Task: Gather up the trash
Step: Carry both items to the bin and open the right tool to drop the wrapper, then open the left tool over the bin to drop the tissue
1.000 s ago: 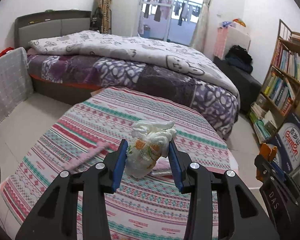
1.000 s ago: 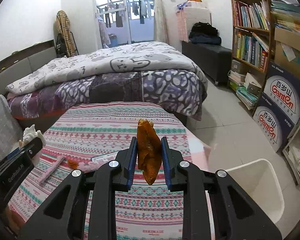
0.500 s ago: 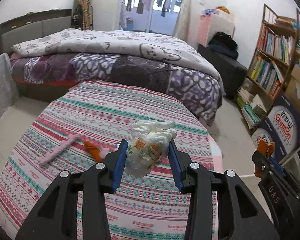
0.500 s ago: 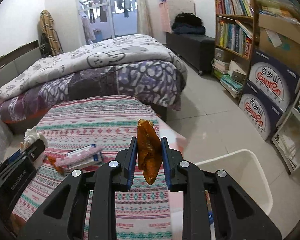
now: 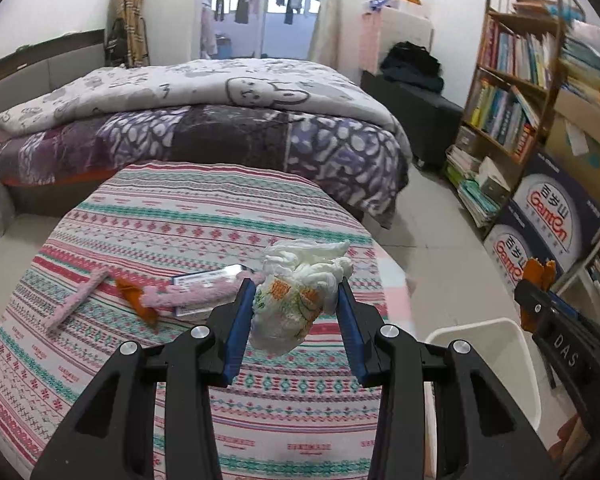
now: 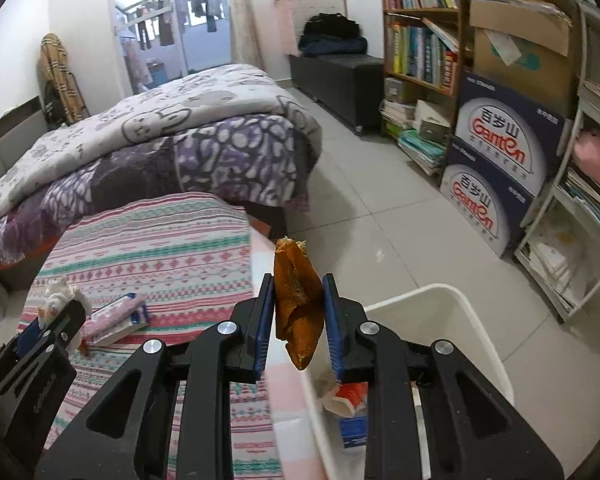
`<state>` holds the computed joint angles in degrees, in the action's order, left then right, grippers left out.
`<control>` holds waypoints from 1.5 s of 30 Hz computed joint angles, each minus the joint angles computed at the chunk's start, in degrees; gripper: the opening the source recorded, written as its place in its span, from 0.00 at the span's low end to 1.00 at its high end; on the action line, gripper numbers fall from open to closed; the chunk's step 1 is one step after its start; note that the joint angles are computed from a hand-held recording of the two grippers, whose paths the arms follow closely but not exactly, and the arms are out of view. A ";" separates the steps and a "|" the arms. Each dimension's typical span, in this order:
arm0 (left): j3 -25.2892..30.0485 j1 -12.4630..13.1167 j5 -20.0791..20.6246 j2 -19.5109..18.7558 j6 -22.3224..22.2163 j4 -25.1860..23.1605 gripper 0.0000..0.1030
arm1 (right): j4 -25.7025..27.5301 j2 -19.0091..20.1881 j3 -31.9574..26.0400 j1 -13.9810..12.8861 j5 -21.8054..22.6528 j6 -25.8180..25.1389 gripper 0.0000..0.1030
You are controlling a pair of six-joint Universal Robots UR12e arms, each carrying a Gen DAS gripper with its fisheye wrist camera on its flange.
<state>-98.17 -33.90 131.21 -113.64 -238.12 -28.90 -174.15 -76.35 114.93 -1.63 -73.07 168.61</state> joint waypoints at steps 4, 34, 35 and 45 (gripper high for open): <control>1.37 -0.19 -1.34 -1.23 2.18 0.73 0.40 | 1.02 0.29 -0.47 -0.84 -1.17 0.61 0.22; 13.11 -1.54 -15.90 -10.93 12.43 3.41 0.40 | 2.87 1.80 -2.66 -7.98 -7.06 8.20 0.65; 13.59 -1.63 -16.22 -11.26 12.85 3.26 0.40 | 2.82 1.83 -2.73 -8.14 -7.15 8.62 0.71; 17.34 -2.09 -21.02 -13.91 16.73 2.89 0.42 | 3.22 1.98 -3.40 -10.07 -7.55 13.33 0.89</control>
<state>-80.84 -36.00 110.19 -127.55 -221.39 -26.01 -170.93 -74.37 111.53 -11.69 -80.62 181.94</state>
